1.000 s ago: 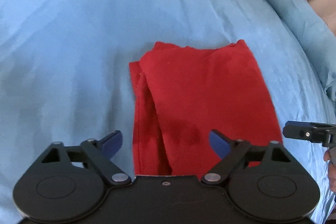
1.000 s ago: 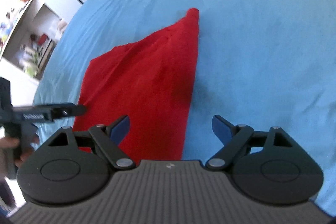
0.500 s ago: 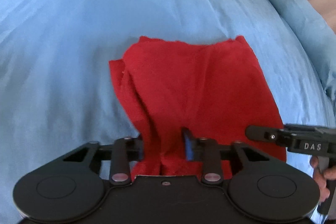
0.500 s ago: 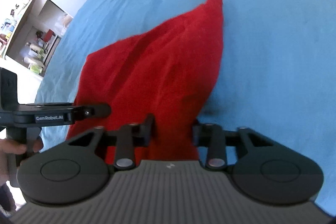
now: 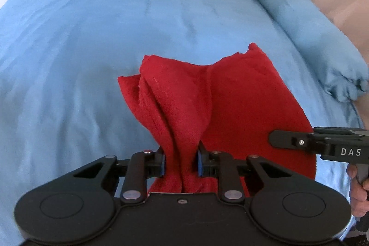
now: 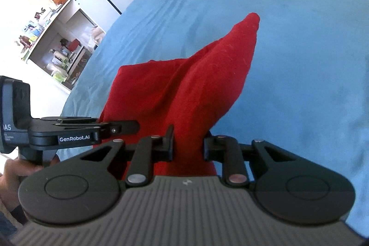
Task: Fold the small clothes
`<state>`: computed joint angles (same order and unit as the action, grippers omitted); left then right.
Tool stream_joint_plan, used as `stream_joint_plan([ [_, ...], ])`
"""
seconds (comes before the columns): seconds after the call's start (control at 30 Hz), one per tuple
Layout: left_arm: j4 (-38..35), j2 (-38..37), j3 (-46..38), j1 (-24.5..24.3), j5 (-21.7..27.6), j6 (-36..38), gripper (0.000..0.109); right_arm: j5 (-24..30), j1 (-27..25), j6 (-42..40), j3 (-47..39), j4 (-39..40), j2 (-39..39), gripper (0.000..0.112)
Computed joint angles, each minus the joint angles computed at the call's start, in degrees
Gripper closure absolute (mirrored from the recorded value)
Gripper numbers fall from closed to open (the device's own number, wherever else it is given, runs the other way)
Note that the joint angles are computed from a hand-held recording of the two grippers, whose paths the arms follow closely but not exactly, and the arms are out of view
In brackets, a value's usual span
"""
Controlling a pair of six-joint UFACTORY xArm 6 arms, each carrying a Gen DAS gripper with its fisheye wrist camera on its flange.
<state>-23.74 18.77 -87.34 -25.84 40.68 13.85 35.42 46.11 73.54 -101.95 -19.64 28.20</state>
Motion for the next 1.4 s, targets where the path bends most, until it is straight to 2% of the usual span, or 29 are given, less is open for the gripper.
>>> stream_joint_plan([
  [0.13, 1.13, -3.46, 6.76, -4.14, -3.50, -2.02, 0.082, -0.35, 1.85, 4.80, 11.95, -2.65, -8.79, 0.075],
  [0.2, 1.82, -3.50, 9.09, -5.79, -5.12, -3.18, 0.082, -2.36, 2.34, 7.83, 19.37, -3.90, -13.12, 0.075],
  [0.27, 3.31, -3.57, 11.71, -7.09, -7.71, -5.02, 0.082, -4.38, 2.65, 10.37, 24.05, -5.66, -14.82, 0.075],
  [0.33, 8.62, -3.67, 14.00, -8.19, -11.23, -9.42, 0.081, -5.86, 2.93, 13.40, 27.94, -8.35, -15.88, 0.075],
  [0.4, 11.62, -4.16, 16.66, -8.76, -15.67, -11.20, 0.076, -8.63, 2.83, 19.40, 31.53, -13.45, -16.72, 0.074],
  [0.47, 14.06, -4.67, 18.34, -8.84, -18.12, -12.61, 0.070, -11.29, 2.54, 24.38, 34.29, -18.56, -17.25, 0.072],
  [0.53, 16.85, -5.60, 20.26, -8.49, -20.31, -14.16, 0.064, -12.48, 2.36, 27.42, 35.60, -22.82, -17.37, 0.068],
  [0.6, 23.48, -5.88, 21.55, -8.12, -22.29, -19.24, 0.050, -12.19, 2.58, 29.50, 35.60, -25.61, -16.99, 0.062],
  [0.63, 27.35, -5.84, 22.13, -7.95, -23.37, -22.38, 0.046, -11.34, 2.92, 30.86, 36.22, -27.34, -17.42, 0.050],
  [0.7, 32.35, -6.20, 24.22, -7.68, -25.94, -27.02, 0.040, -8.47, 4.02, 33.99, 36.62, -30.81, -17.88, 0.039],
  [0.8, 35.26, -7.57, 25.68, -7.21, -25.85, -30.79, 0.036, -5.36, 5.57, 35.50, 36.08, -32.88, -18.41, 0.038],
  [0.87, 41.46, -11.43, 28.12, -6.78, -25.17, -36.80, 0.037, -1.00, 7.87, 36.56, 35.58, -33.43, -20.18, 0.038],
  [0.93, 50.58, -17.47, 31.11, -6.84, -23.64, -44.72, 0.038, 5.14, 11.43, 36.94, 34.09, -33.98, -22.31, 0.030],
  [1.03, 50.99, -29.21, 37.03, -7.47, -21.88, -45.53, 0.027, 17.59, 18.27, 33.85, 28.24, -32.33, -23.65, 0.022],
  [1.07, 50.84, -33.20, 38.73, -7.83, -20.88, -45.93, 0.020, 21.82, 20.59, 32.46, 25.59, -31.77, -23.52, 0.020],
  [1.1, 51.45, -37.38, 40.48, -8.22, -20.13, -47.00, 0.012, 27.08, 23.24, 31.10, 21.80, -31.23, -22.77, 0.015],
  [1.13, 52.56, -41.63, 42.21, -8.68, -19.25, -48.36, 0.009, 31.58, 25.55, 30.09, 18.45, -31.00, -21.98, 0.009],
  [1.17, 54.17, -45.87, 43.68, -9.36, -17.89, -50.20, 0.006, 36.50, 28.05, 28.59, 14.31, -30.56, -20.72, 0.009],
  [1.27, 56.81, -55.11, 45.95, -12.67, -11.50, -53.57, 0.006, 49.77, 34.55, 26.16, 2.31, -30.92, -15.61, 0.009],
  [1.4, 59.02, -64.61, 48.57, -19.51, -1.29, -59.22, 0.006, 66.66, 41.55, 25.86, -16.79, -30.99, -5.49, 0.009],
])
